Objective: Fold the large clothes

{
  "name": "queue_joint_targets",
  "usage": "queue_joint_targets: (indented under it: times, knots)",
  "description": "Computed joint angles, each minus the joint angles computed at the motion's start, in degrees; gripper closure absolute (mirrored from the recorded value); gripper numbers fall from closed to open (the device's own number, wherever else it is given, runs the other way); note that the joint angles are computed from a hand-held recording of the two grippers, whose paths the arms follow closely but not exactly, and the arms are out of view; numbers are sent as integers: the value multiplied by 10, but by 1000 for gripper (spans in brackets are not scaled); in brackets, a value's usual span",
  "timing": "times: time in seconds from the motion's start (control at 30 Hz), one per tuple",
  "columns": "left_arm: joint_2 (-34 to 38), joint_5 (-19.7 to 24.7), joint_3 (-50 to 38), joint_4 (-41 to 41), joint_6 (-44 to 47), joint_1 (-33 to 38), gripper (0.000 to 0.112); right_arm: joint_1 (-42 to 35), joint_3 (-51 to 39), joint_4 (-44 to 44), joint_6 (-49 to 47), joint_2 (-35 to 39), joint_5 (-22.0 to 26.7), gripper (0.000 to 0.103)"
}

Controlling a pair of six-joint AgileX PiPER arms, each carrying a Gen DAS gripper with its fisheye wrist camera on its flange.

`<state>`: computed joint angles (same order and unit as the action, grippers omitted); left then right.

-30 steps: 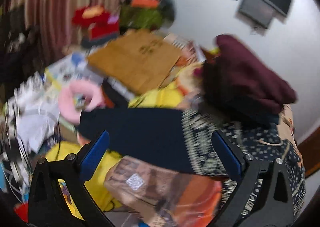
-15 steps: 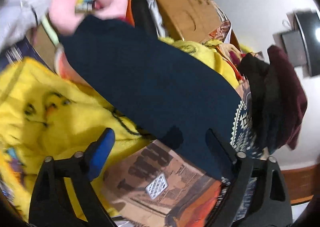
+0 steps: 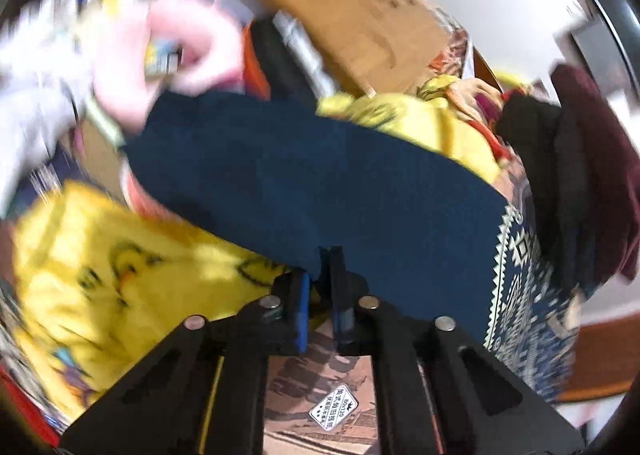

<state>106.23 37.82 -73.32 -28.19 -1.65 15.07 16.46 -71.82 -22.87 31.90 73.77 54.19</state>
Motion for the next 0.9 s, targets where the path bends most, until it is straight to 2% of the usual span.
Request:
queue_joint_targets:
  times: [0.07, 0.17, 0.3, 0.5, 0.7, 0.9]
  knots:
    - [-37, -21, -2, 96, -54, -38, 109, -3, 0, 5, -8, -4, -2, 0]
    - [-89, -35, -9, 185, -101, -87, 109, -5, -3, 6, -16, -10, 0, 0]
    - [-126, -32, -62, 246, -134, -153, 109, -8, -8, 9, -24, -19, 2, 0]
    - [-155, -35, -156, 281, -136, -275, 109, -28, 8, 20, -42, -52, -7, 0]
    - [-78, 18, -314, 281, -133, -404, 109, -85, 43, 76, -96, -81, -24, 0]
    - [85, 103, -518, 274, -113, -523, 109, -119, 79, 76, -128, -131, -25, 0]
